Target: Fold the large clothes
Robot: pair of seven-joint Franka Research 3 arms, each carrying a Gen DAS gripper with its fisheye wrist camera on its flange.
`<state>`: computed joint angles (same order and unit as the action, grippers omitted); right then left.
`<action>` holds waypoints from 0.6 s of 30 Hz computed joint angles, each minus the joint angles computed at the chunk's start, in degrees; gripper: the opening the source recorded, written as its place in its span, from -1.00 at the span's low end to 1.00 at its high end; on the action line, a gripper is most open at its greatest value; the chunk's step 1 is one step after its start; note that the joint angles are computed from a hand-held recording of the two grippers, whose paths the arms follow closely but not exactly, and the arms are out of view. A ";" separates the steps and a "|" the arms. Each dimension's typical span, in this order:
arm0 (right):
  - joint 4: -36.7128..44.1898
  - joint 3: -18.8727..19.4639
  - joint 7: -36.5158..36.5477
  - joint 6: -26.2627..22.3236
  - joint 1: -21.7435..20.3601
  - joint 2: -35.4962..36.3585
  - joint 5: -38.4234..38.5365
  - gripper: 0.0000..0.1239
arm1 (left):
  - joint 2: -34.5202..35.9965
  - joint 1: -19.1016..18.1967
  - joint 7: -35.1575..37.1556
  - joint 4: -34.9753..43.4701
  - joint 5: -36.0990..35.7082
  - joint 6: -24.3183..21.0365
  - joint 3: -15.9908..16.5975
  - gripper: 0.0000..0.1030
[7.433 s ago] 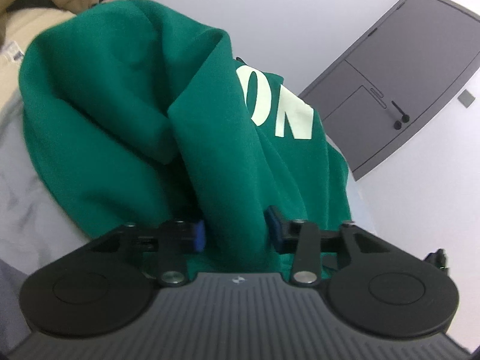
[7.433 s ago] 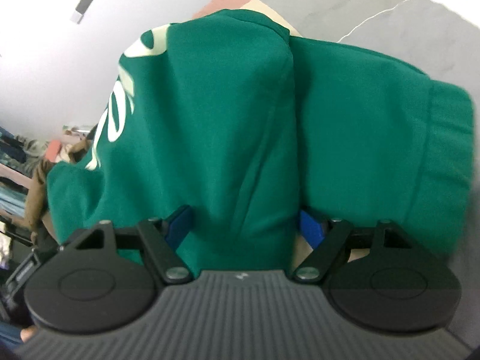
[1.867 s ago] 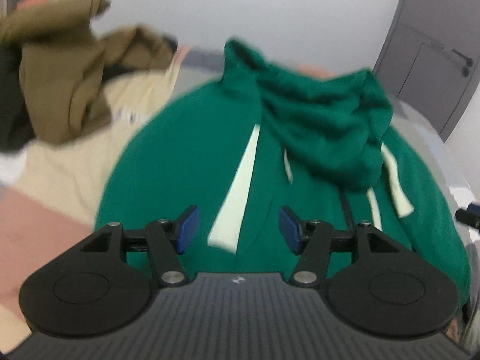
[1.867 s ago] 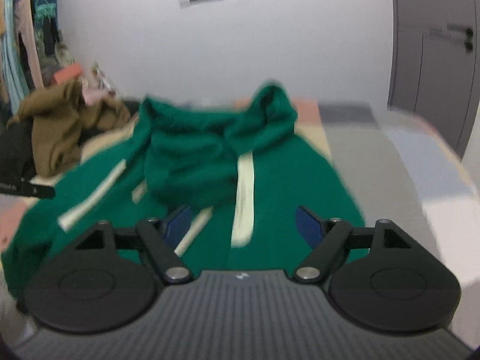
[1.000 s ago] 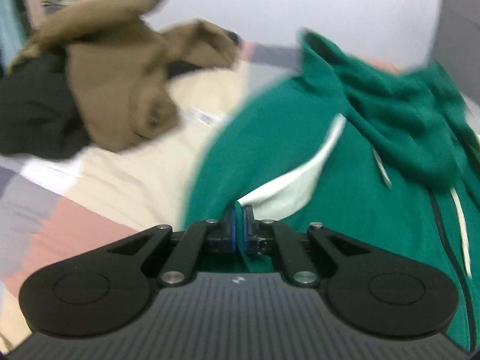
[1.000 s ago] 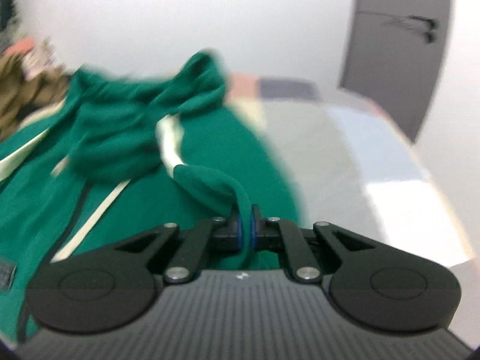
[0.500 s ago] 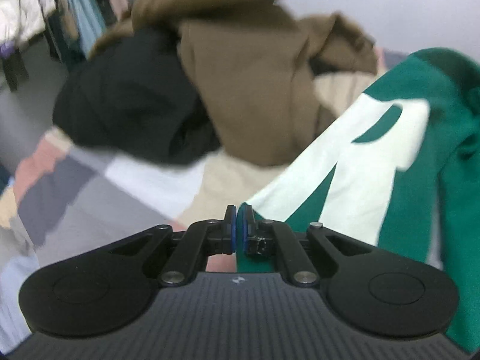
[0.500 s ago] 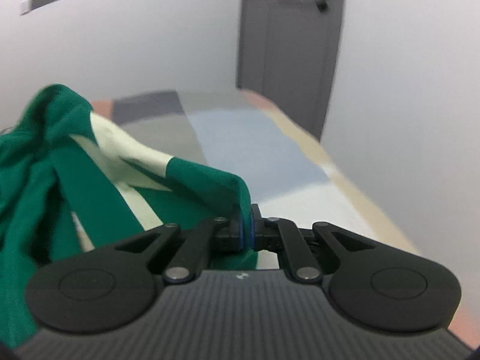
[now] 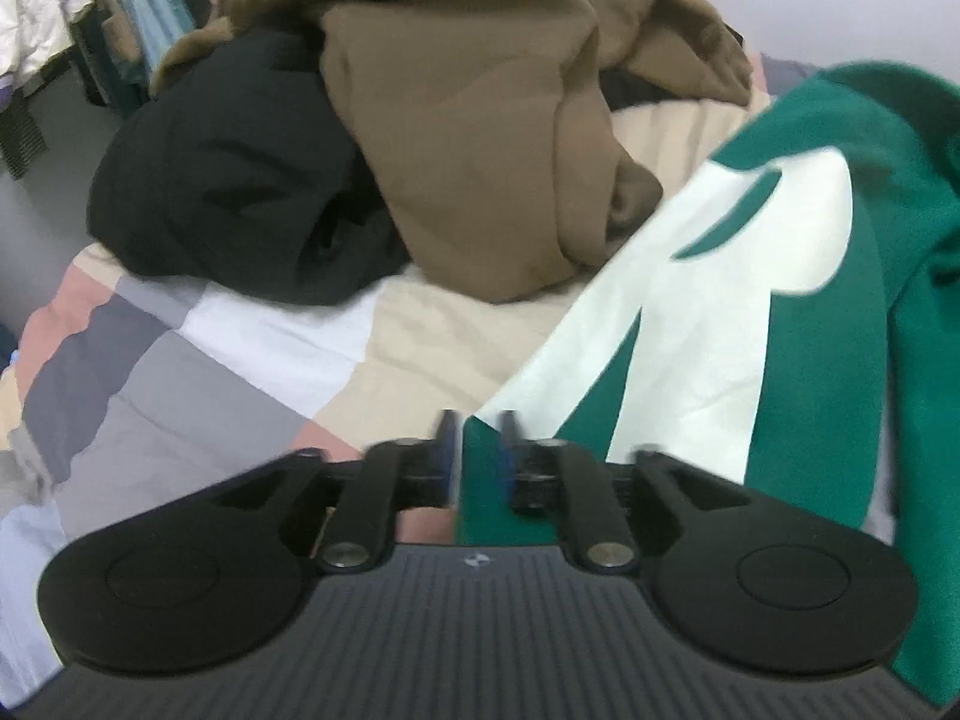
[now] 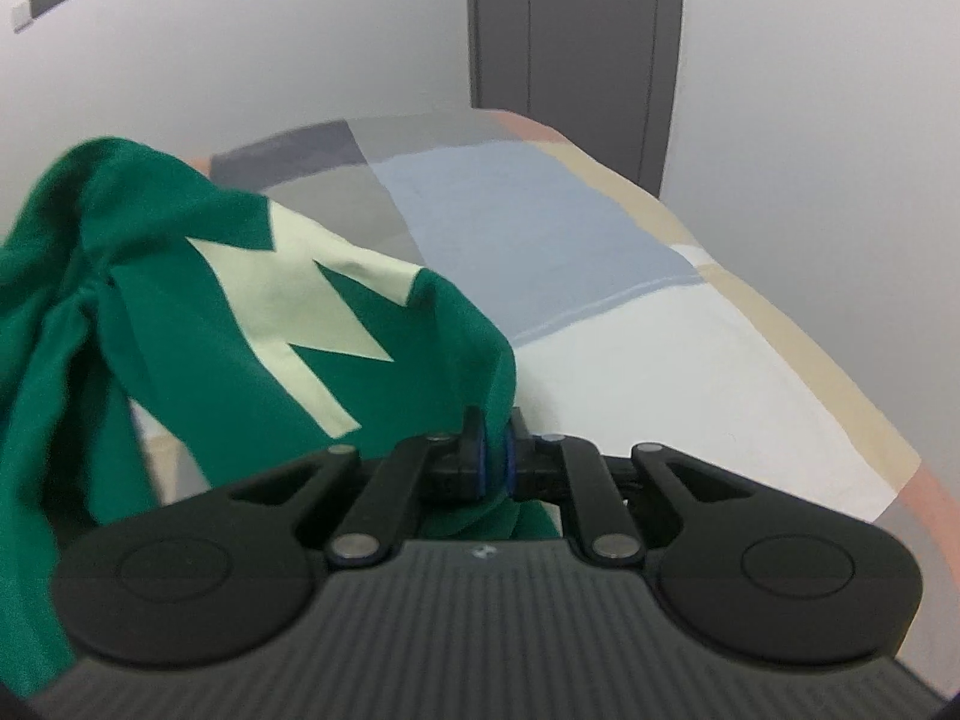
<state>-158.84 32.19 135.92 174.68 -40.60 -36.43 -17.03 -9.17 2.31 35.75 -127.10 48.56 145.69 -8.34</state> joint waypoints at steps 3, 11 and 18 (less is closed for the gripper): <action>-1.57 -2.77 -1.15 1.56 3.29 -1.80 1.11 -0.26 | -3.16 0.59 -6.66 -1.58 6.49 2.95 -1.00 0.26; -5.18 -8.89 -8.13 8.17 13.61 -5.91 7.62 0.19 | -8.48 -1.08 -1.92 -4.63 0.39 11.46 -2.36 0.26; -6.45 -11.33 -12.81 13.75 21.83 -6.79 12.15 0.20 | -10.67 -3.85 2.66 -5.70 -4.35 16.35 -4.97 0.26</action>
